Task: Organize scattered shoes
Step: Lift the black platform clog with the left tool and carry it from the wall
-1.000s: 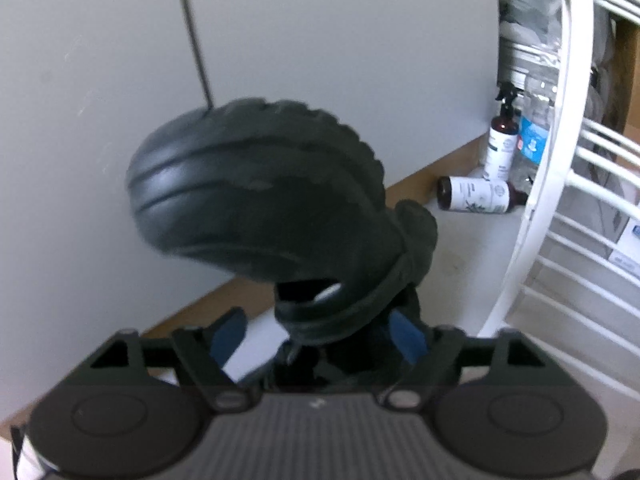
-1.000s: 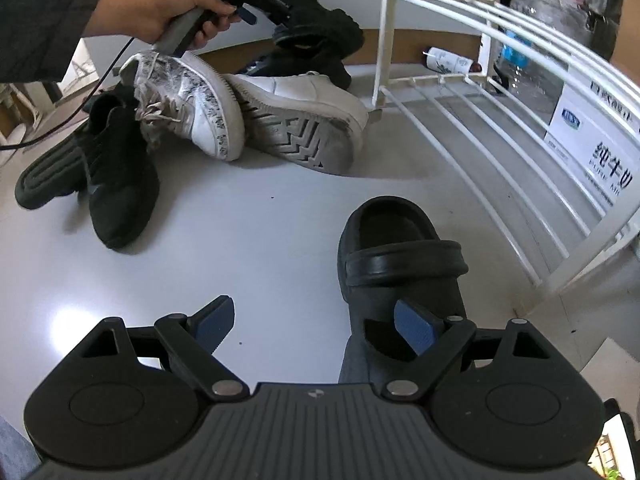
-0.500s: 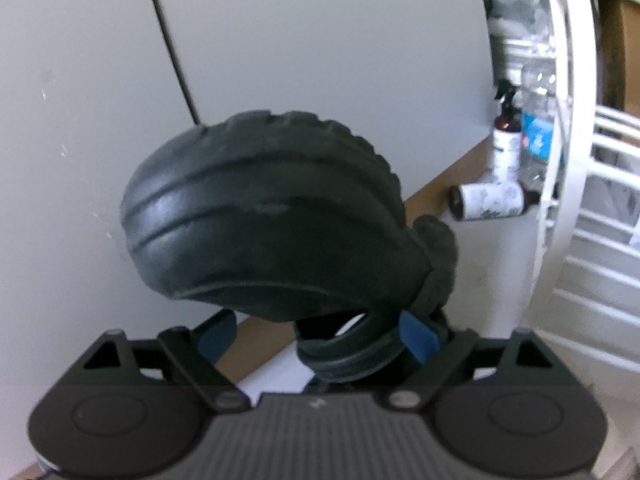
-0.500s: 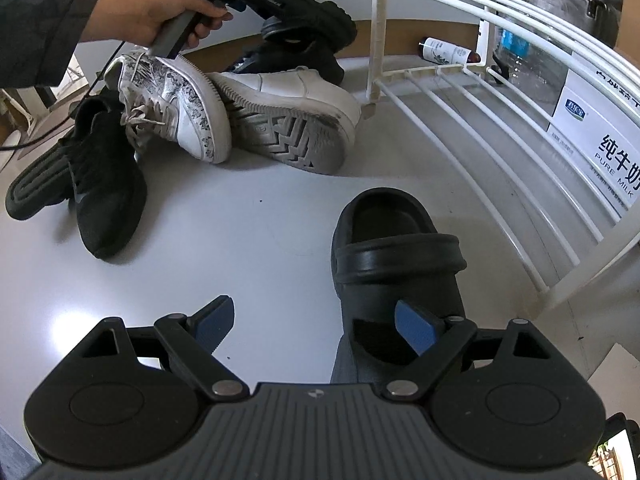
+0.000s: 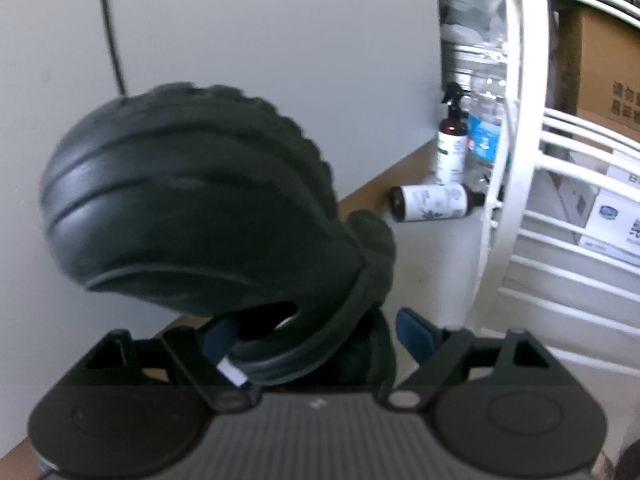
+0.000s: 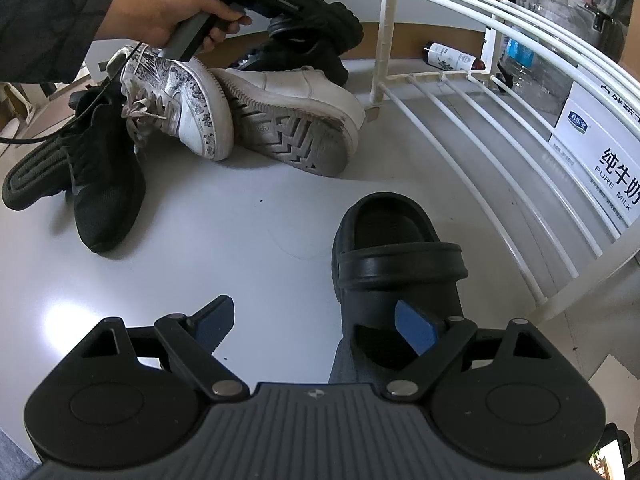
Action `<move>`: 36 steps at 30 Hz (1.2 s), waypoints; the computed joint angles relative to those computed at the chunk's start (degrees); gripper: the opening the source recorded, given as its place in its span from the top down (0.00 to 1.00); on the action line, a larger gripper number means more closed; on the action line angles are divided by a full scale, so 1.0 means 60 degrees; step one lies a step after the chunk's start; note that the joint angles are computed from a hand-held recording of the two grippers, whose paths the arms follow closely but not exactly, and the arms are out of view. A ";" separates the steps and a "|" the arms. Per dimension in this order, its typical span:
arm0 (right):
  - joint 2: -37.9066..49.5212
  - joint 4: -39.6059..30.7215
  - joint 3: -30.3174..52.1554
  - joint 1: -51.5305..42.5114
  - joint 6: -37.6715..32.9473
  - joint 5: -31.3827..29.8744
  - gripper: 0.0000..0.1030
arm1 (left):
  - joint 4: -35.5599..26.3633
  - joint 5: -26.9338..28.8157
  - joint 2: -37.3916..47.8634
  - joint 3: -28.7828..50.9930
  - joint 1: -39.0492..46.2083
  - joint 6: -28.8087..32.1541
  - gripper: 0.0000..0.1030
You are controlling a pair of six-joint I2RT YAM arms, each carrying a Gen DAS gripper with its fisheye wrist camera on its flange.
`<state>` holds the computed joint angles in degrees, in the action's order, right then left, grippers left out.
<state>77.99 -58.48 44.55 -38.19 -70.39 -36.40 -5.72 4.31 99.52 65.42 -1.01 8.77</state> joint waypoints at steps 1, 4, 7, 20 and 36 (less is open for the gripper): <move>0.0039 -0.0010 0.0017 -0.0017 -0.0021 -0.0017 0.11 | -0.0013 0.0085 0.0065 0.0064 0.0001 -0.0039 0.15; 0.0092 -0.0009 -0.0014 -0.0111 -0.0154 -0.0106 0.11 | 0.0007 0.0025 0.0316 0.0234 -0.0053 -0.0030 0.15; 0.0104 0.0042 -0.0062 -0.0145 -0.0178 -0.0186 0.11 | 0.0237 -0.0071 0.0460 0.0203 -0.0124 -0.0204 0.10; 0.0170 0.0072 -0.0129 -0.0261 -0.0175 -0.0088 0.11 | -0.0681 0.0107 0.0596 0.0981 -0.0002 0.0044 0.70; -0.0212 -0.1491 -0.0163 -0.1752 -0.1749 -0.0054 0.11 | -0.2596 0.0754 -0.0903 0.1702 0.0411 -0.0072 0.82</move>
<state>76.72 -67.42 43.57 -48.71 -80.88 -36.73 -21.29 8.83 94.10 75.63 1.45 8.34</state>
